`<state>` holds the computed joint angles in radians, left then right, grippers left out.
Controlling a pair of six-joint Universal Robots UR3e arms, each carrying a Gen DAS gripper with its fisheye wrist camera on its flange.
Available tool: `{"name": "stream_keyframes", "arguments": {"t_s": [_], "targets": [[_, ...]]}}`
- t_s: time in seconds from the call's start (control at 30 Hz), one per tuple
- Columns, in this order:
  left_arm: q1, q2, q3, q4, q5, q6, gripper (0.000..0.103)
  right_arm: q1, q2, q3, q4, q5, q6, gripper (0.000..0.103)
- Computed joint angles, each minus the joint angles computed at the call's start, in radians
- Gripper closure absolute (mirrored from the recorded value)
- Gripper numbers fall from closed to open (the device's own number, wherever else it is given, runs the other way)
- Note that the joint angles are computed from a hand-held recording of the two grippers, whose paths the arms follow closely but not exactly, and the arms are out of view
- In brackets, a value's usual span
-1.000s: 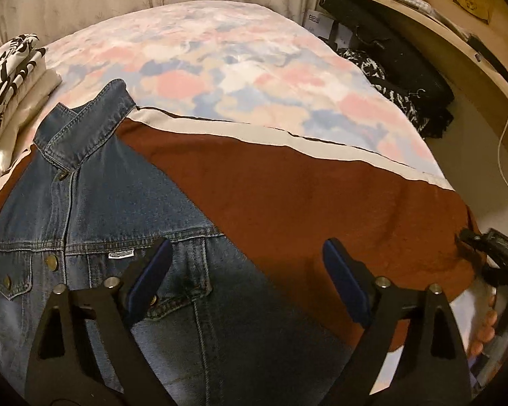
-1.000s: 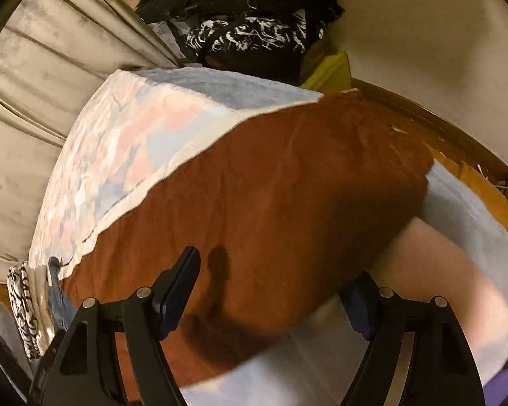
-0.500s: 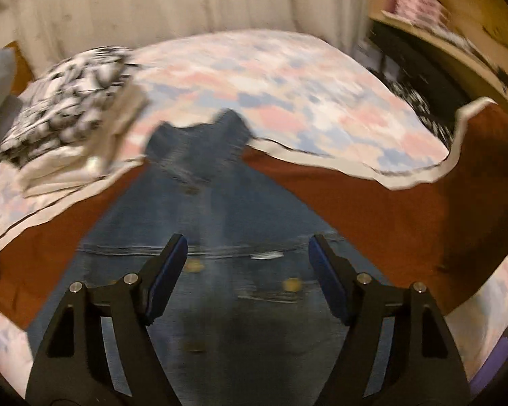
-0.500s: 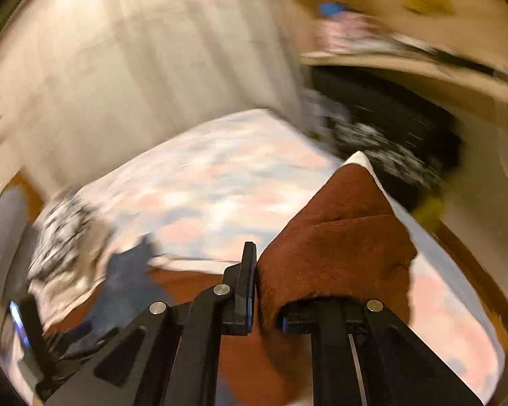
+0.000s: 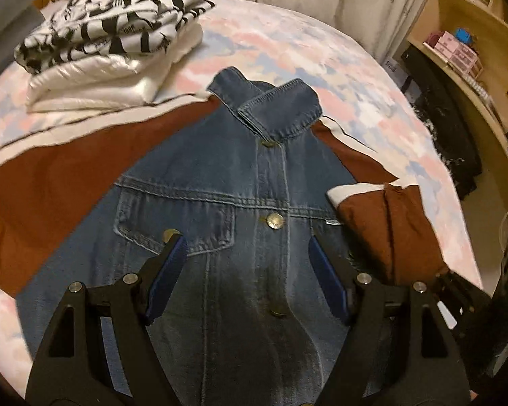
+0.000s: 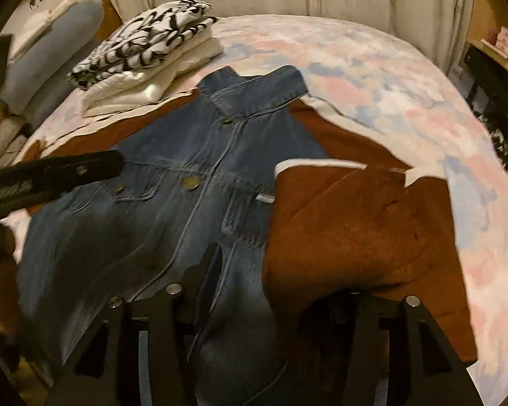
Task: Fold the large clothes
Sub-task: 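Lift the brown sleeve with the right tool and fold it across the denim body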
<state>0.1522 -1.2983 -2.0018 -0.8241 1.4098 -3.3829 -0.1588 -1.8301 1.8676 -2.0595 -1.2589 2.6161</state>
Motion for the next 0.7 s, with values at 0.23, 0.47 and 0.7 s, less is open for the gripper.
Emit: {"name": "stream_keyframes", "arguments": {"t_s": [0.23, 0.47, 0.7], "targets": [[-0.179, -0.099, 0.120, 0.040, 0.084, 0.016, 0.031, -0.439, -0.323, 0.024, 0.461, 0.265, -0.229, 0.041], [-0.431, -0.355, 0.437, -0.037, 0.180, 0.050, 0.030, -0.819, -0.446, -0.055, 0.659, 0.312, -0.305, 0.041], [-0.668, -0.707, 0.850, -0.195, 0.359, 0.106, 0.030, -1.198, -0.427, -0.204, 1.020, 0.377, -0.636, 0.041]]}}
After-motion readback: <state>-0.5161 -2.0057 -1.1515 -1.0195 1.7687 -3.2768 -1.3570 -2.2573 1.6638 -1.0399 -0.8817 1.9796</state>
